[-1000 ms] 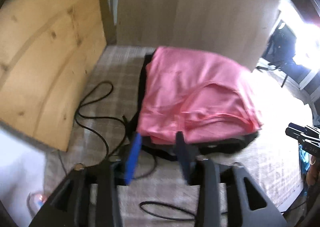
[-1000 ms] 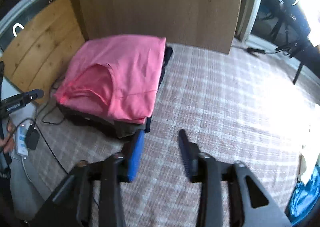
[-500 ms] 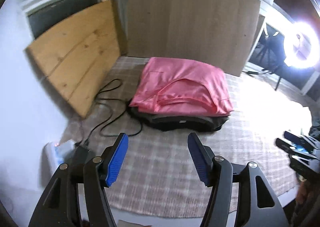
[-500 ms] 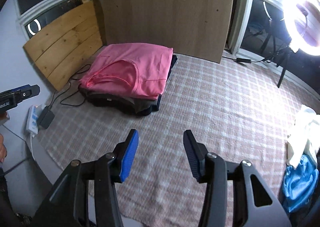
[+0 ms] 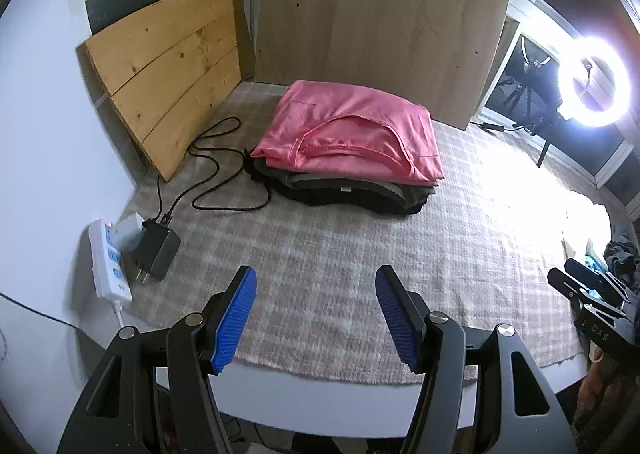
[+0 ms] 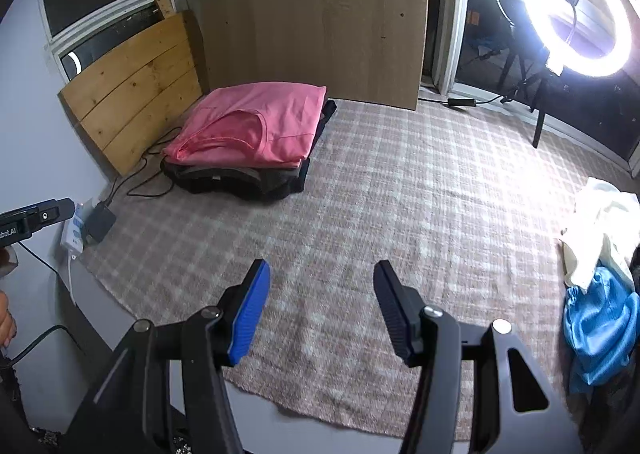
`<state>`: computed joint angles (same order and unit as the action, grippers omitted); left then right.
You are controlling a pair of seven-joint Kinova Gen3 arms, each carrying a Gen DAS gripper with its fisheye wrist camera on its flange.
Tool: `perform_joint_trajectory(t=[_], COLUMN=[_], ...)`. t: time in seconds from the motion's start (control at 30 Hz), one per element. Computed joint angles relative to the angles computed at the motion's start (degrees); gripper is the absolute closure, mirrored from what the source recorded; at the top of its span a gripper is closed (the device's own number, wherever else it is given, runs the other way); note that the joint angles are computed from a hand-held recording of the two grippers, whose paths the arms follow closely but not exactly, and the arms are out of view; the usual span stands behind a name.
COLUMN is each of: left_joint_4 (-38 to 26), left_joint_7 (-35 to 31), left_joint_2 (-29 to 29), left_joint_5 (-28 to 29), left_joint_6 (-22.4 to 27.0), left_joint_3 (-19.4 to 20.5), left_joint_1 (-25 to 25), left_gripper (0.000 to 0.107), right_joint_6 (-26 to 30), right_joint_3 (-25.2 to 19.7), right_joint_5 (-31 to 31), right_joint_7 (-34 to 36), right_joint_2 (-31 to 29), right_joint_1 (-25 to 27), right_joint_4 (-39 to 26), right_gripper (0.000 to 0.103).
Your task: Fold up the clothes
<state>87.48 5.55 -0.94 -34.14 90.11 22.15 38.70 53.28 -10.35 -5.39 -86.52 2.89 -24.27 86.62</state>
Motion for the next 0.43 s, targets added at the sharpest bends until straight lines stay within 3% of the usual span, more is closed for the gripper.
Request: perform_joint_trajectory(t=[0.43], left_joint_4=[-0.74], left_joint_7=[3.28], left_joint_2=[-0.6], left_joint_5=[-2.11], left_joint_6=[2.34], left_joint_3=[1.59], left_joint_1=[1.89], left_gripper=[0.048], right_joint_6=[-0.6], right_joint_3=[-0.27], right_joint_5=[0.13], right_joint_7=[0.79], right_joint_2=[-1.51], right_joint_1=[-0.17], right_joint_4=[1.53], right_gripper=[0.05])
